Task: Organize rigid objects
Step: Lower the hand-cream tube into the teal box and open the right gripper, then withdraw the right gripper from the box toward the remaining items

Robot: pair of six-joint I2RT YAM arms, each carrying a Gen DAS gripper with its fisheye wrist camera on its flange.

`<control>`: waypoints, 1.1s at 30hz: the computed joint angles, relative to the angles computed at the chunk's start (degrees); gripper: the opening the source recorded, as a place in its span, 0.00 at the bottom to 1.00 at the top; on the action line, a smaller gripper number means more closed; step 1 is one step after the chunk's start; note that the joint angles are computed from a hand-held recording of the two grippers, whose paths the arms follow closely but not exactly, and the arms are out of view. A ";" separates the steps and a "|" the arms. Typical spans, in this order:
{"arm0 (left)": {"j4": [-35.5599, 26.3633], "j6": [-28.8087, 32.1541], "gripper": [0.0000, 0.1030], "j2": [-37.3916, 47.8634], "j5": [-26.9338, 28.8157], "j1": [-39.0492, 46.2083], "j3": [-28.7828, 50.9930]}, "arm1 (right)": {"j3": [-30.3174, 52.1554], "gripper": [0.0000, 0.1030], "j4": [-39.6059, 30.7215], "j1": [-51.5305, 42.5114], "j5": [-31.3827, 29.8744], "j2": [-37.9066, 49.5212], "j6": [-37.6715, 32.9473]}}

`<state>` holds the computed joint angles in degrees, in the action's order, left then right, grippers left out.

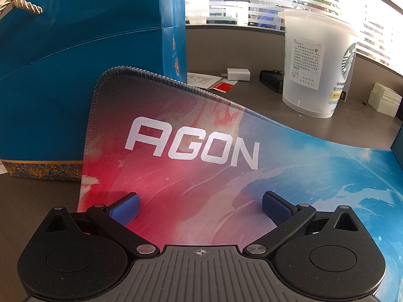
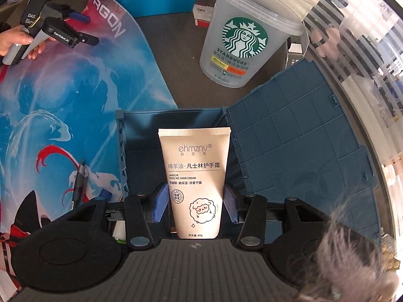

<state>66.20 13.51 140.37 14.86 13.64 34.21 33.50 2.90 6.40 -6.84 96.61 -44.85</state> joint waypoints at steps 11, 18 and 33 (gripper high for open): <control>0.34 -0.18 1.00 0.32 -0.21 -0.28 0.03 | -0.57 0.47 1.66 -0.46 0.67 0.67 0.05; 0.30 -0.17 1.00 0.29 -0.19 -0.26 0.04 | -5.80 0.70 5.96 -1.30 -0.78 -4.52 0.69; 0.29 -0.16 1.00 0.26 -0.18 -0.26 0.02 | -17.04 0.97 8.92 0.18 2.88 -19.82 2.16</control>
